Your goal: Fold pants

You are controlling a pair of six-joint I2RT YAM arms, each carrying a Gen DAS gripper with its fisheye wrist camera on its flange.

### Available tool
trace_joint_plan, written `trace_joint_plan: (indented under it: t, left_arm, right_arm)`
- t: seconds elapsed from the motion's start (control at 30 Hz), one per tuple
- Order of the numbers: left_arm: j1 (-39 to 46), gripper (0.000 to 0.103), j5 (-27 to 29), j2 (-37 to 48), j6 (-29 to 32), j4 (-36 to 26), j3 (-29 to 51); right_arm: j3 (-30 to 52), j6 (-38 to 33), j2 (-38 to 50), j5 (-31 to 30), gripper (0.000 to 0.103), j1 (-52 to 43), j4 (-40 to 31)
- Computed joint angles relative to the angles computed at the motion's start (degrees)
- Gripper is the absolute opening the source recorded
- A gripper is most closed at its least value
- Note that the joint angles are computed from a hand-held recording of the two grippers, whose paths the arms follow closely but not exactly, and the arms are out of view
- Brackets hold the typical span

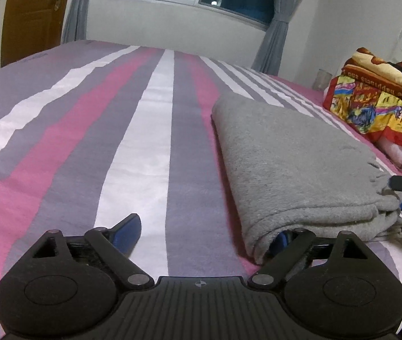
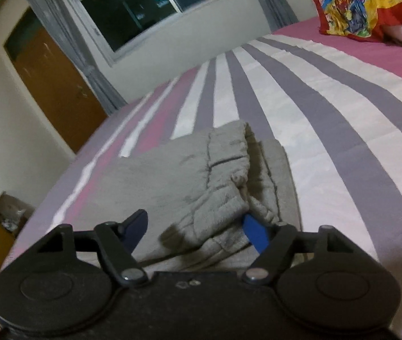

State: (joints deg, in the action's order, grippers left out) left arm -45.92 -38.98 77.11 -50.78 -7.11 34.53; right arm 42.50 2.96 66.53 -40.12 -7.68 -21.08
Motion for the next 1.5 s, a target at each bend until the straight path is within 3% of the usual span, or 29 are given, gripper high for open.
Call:
trace_joint_plan:
  t: [0.1,0.17,0.23,0.33,0.47,0.5,0.57,0.6,0.63,0.77,0.97,1.0,1.03,1.07,1.3,1.37,1.43,1.5]
  left_arm:
    - [0.04,0.090,-0.55,0.33,0.16,0.40,0.12]
    - [-0.14,0.090,-0.96,0.44,-0.16,0.43,0.18]
    - [-0.32,0.090,-1.26,0.64,-0.13,0.39,0.32]
    - [-1.04,0.090,-2.25,0.46,-0.13,0.01,0.52]
    - [-1.08,0.091,-2.28,1.12,-0.40,-1.32,1.45]
    - [-1.13,0.091,-2.30,0.89,-0.65,-1.60,1.44]
    - [-1.08,0.091,-2.38,0.60,-0.64,-2.04,1.54]
    - [-1.09,0.091,-2.45,0.70,-0.65,-2.09,1.62]
    - [-1.02,0.092,-2.42,0.79,-0.67,-1.96,1.66]
    - [-0.87,0.092,-2.49,1.43,-0.94,-1.89,1.99]
    - [-0.76,0.092,-2.11,0.91,-0.96,-1.75,1.58]
    - [-0.66,0.092,-1.99,0.76,-0.99,-1.57,1.41]
    - [-0.38,0.092,-1.80,0.58,-0.81,-1.17,1.10]
    - [-0.42,0.093,-2.02,0.58,-0.91,-1.25,1.12]
    - [-0.95,0.096,-2.46,1.88,-0.12,-0.83,1.74]
    - [-0.87,0.096,-2.36,2.03,-0.39,-1.06,1.88]
    - [-0.78,0.096,-2.09,1.83,-0.04,-0.68,1.77]
    - [-0.99,0.096,-2.36,2.05,-0.24,-1.52,2.20]
  right_arm:
    - [2.52,0.34,1.78,2.98,0.067,1.90,-2.17]
    - [3.59,-0.80,2.02,2.78,0.041,1.49,-3.06]
    - [3.81,-2.02,1.14,-1.81,0.014,-1.35,-3.01]
    - [0.79,-0.51,-4.67,-10.75,0.014,-8.30,0.55]
    - [1.30,-4.85,0.17,-6.30,0.017,-8.26,-5.61]
    - [1.22,-4.65,2.05,-9.37,0.021,-9.83,-6.36]
    - [-1.13,-2.23,-1.03,-12.50,0.036,-13.36,-4.88]
    - [-1.80,-2.17,-2.60,-13.97,0.063,-15.07,-5.23]
    - [-2.33,-2.26,-3.56,-16.39,0.076,-16.93,-5.91]
    - [-0.48,-6.86,0.43,-18.05,0.072,-16.96,-12.59]
    - [-1.09,4.61,3.94,-10.90,0.069,-7.52,-2.99]
    - [-0.02,5.19,4.27,-8.34,0.053,-5.24,-3.04]
    - [1.19,4.65,3.76,-6.32,0.043,-3.95,-4.09]
    - [1.48,4.67,1.66,-5.66,0.041,-2.59,-3.23]
    - [-1.76,2.53,-12.59,-16.17,0.038,-9.75,2.43]
    - [-2.58,-0.80,-9.34,-13.49,0.038,-10.52,-0.32]
    - [0.51,-3.93,1.93,-8.23,0.038,-8.32,-6.46]
    - [-0.63,-5.18,4.75,-9.05,0.037,-9.33,-5.23]
